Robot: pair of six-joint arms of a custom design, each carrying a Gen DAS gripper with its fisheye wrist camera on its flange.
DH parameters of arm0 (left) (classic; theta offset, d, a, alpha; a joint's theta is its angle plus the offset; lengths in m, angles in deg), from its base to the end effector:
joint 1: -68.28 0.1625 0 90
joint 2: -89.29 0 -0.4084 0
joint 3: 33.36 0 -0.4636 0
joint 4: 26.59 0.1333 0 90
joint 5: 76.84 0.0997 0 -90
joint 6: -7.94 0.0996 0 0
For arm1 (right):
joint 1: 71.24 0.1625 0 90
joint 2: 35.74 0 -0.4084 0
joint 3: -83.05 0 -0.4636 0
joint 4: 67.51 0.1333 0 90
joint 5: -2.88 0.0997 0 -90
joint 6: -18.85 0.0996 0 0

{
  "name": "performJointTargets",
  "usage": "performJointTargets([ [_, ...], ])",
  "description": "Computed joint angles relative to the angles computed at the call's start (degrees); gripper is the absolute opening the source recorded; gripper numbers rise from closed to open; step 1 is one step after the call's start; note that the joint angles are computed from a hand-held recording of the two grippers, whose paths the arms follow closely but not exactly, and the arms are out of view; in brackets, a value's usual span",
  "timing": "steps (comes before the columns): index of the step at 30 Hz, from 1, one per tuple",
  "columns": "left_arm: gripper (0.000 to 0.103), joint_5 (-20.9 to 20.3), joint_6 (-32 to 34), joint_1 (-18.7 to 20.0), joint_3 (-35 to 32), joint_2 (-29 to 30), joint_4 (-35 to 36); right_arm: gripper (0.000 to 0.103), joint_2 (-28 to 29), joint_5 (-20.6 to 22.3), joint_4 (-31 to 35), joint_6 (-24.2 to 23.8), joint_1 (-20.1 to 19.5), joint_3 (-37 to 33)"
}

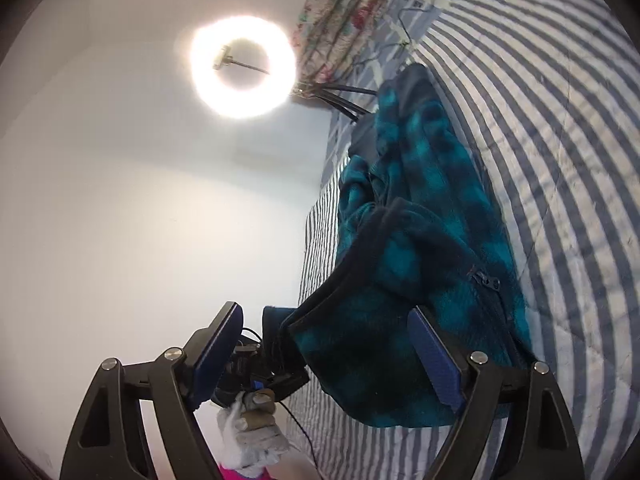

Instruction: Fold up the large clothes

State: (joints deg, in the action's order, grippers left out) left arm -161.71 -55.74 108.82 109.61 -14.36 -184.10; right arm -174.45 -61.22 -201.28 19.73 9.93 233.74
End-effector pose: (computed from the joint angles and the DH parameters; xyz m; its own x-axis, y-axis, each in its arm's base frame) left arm -0.2093 -0.3661 0.2253 -0.9016 -0.1901 0.3885 -0.3121 0.9078 -0.2801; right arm 0.1319 -0.3024 0.3121 -0.9221 -0.0764 -0.3793 0.1447 0.8412 -0.5210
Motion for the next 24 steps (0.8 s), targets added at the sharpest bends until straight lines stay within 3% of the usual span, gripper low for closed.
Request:
performJointTargets([
  [2, 0.057, -0.49, 0.16, 0.07, 0.00, -0.19, -0.44, 0.084, -0.63, -2.71, 0.53, -1.66, 1.72, -0.55],
  [5, 0.066, -1.26, -0.15, 0.24, -0.16, 0.62, -0.90, 0.069, 0.25, -5.45, 0.77, -3.25, 4.65, -1.07],
  [9, 0.066, -1.75, -1.21, 0.34, -0.58, 0.55, -1.70, 0.041, 7.90, -18.47, -1.74, -6.03, 16.05, -3.35],
  [12, 0.066, -2.82, -0.82, 0.36, -1.27, -0.13, -1.04, 0.039, 12.30, -26.40, -2.68, -8.01, 23.09, -4.41],
  [15, 0.066, -3.12, 0.94, 0.13, -1.90, -1.24, 2.04, 0.039, 13.45, -32.20, -4.29, -8.53, 26.16, -4.36],
  [18, 0.071, -3.26, 2.51, 0.14, -2.38, -1.00, 4.36, 0.039, 13.30, -31.64, -6.04, -8.54, 25.90, -3.74],
  [19, 0.078, -3.41, 2.70, 0.30, -2.62, -0.38, 4.76, 0.039, 13.99, -30.92, -6.40, -8.53, 26.34, -3.89],
  [24, 0.081, -6.46, 1.05, 2.34, -2.62, 3.02, -0.19, 0.032, 28.71, -31.95, -10.72, -11.93, 33.74, -7.96],
])
